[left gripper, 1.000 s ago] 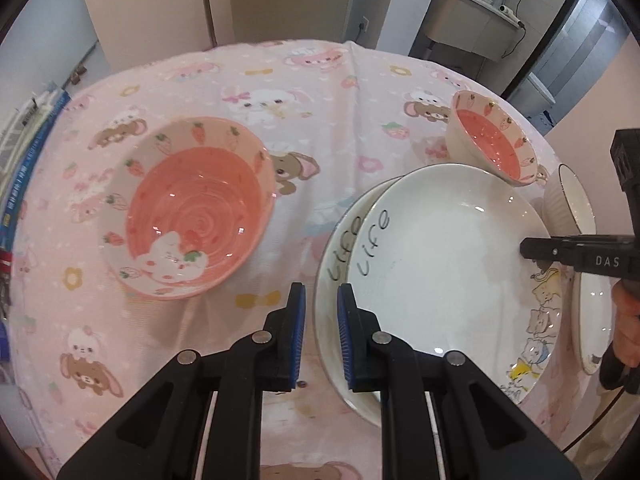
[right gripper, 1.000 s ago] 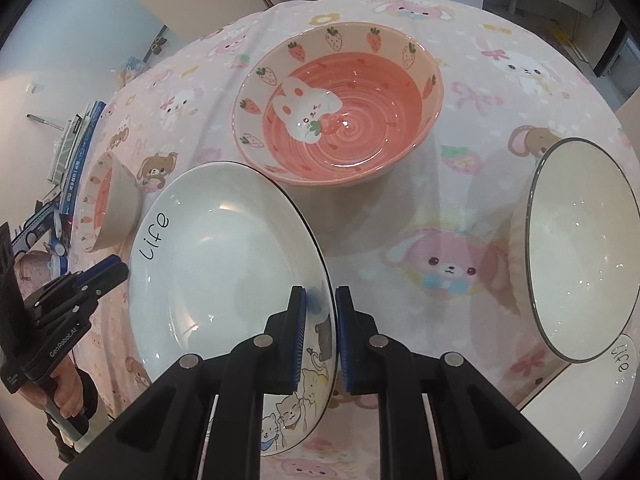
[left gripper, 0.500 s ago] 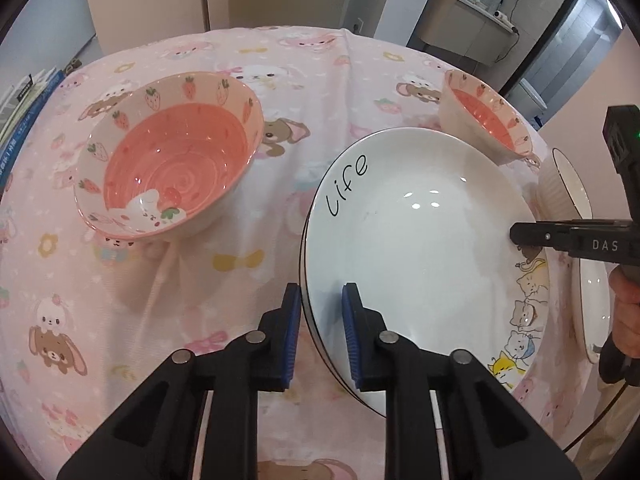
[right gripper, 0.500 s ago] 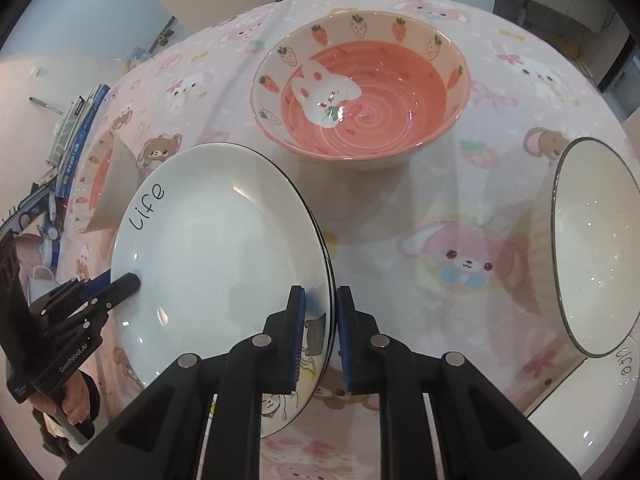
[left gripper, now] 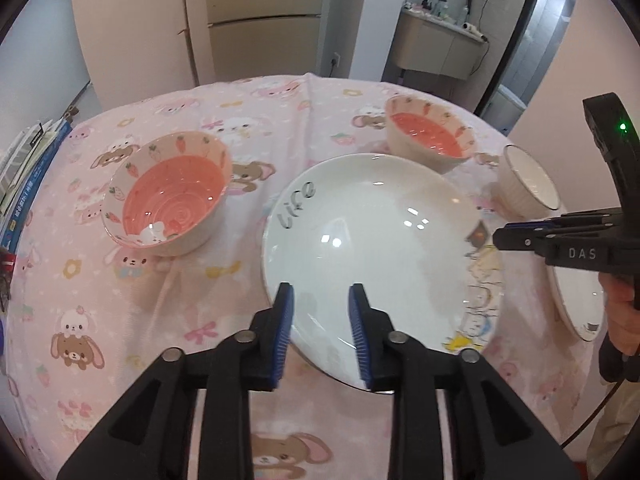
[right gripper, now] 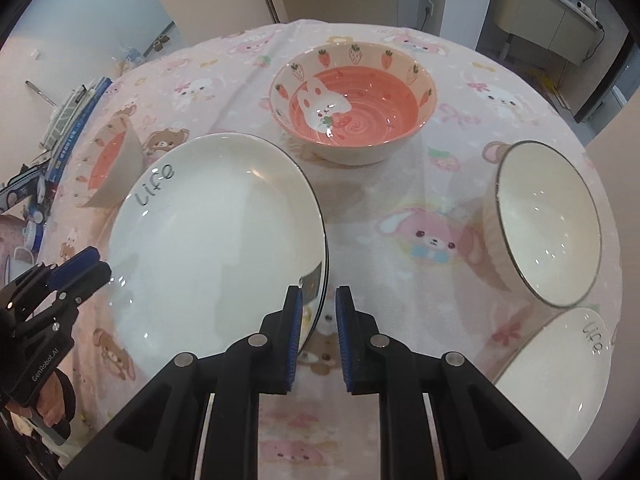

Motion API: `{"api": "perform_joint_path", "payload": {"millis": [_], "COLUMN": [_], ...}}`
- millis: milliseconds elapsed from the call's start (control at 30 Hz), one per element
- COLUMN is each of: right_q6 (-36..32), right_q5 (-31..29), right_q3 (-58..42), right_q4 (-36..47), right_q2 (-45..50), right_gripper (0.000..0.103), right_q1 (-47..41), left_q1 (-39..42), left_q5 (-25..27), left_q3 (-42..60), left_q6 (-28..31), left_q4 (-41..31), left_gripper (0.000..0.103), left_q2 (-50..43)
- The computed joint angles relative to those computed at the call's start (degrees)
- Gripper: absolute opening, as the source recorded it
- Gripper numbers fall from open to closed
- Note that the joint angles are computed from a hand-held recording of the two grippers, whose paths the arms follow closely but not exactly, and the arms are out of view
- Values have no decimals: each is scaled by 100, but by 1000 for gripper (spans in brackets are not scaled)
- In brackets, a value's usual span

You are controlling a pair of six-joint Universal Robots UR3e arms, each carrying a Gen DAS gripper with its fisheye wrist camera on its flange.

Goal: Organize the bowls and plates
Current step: 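Lower the plate onto the white plate stack and open both grippers, then move both grippers to the single 'Life' plate beside the white bowl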

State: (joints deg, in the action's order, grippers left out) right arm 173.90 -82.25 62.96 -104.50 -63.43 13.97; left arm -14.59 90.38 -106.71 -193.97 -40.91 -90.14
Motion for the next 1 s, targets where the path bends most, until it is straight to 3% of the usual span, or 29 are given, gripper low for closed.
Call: {"api": "perform_joint_path", "payload": {"millis": [33, 67, 167, 433, 600, 667, 733, 800, 900, 1000], "right_q6": [-78, -152, -326, -873, -1102, -1195, -1221, -1132, -1161, -1455], "right_q5": [37, 81, 104, 436, 758, 824, 854, 936, 1008, 1123], "right_q3": [184, 430, 1076, 2985, 3708, 4002, 4298, 4569, 4866, 5081], "right_q4": [-33, -92, -207, -522, -523, -601, -794, -934, -1098, -1030], "right_q2": [-192, -441, -1097, -3298, -4357, -4782, -5158, -5538, -6029, -6604], "right_gripper": [17, 17, 17, 18, 21, 21, 30, 70, 72, 73], "right_q1": [-40, -85, -177, -836, -1323, -1480, -1617, -1834, -2077, -2398], "left_q1": [-96, -224, -730, -1607, -2174, -2372, -2467, -2691, -3007, -3096], "left_q5": [32, 122, 627, 1160, 1575, 1777, 1758, 2040, 2556, 2585], "left_q3": [27, 39, 199, 106, 298, 318, 293, 335, 358, 222], "left_q6": [-36, -67, -134, -603, -783, -831, -880, -897, -933, -1093], "left_q4": [36, 100, 209, 932, 992, 1066, 1191, 1347, 1626, 1899], "left_gripper": [44, 47, 51, 69, 71, 80, 87, 90, 97, 100], "left_q2": [19, 49, 13, 219, 176, 178, 207, 138, 34, 125]}}
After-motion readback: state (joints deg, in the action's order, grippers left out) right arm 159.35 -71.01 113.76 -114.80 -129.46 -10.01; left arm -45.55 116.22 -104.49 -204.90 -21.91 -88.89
